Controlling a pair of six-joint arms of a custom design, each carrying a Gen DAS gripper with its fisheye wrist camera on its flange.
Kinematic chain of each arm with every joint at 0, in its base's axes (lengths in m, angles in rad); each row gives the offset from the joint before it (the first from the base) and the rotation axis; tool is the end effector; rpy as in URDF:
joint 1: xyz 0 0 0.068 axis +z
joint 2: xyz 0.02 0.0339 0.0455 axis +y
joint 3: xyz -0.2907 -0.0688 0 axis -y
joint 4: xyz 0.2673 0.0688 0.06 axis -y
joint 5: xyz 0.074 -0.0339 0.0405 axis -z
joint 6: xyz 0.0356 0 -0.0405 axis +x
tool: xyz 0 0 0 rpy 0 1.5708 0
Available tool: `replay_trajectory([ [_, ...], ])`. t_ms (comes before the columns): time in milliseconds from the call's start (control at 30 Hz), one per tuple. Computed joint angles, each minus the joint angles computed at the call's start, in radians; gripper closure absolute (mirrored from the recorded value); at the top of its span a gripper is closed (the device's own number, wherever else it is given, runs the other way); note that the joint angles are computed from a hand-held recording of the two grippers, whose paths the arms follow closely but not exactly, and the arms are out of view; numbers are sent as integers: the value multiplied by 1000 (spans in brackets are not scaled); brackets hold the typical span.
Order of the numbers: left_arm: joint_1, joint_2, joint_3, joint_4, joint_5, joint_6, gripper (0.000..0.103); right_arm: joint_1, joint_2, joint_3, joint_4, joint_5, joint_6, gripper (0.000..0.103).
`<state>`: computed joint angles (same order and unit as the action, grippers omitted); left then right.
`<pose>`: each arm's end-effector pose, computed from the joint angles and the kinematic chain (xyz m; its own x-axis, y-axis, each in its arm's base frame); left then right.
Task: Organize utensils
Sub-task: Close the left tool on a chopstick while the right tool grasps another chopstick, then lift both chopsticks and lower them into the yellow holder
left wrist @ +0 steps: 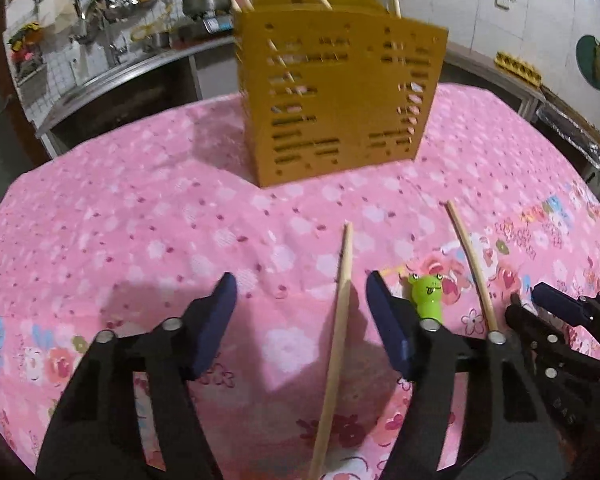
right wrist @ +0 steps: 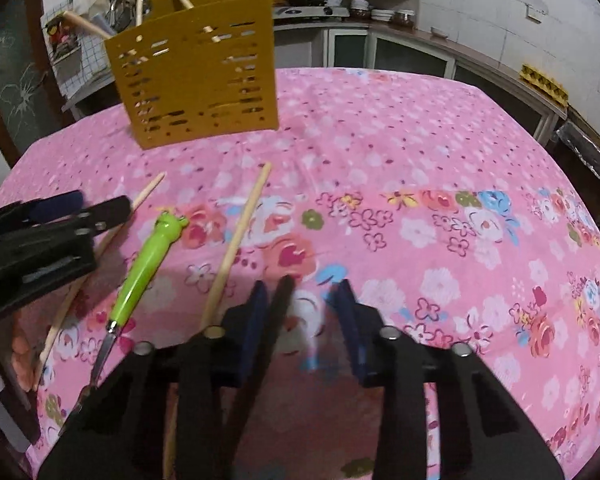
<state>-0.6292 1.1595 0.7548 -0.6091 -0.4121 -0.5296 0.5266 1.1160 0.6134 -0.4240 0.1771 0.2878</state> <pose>0.1939 -0.1235 0.2394 -0.7782 -0.0061 -0.6280 -0.0291 0.9992 0.0264 0.1942 0.1056 0.2113 -0.7773 -0.1287 -0.6158 -0.1905 0.9811 0.0354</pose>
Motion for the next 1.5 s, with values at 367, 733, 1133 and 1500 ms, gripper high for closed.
replay_trajectory([
  [367,55,125,100,-37,58,39,67,-30,93,84,-29,-61,-27,93],
  [733,89,181,168,-61,101,20,98,-157,282,247,-25,-196,-96,94],
  [1133,47,-15,128,-74,23,-46,99,-225,192,220,53,-314,-177,93],
  [1500,-1,-185,145,-122,-68,-94,99,-272,40,167,170,-444,-202,93],
])
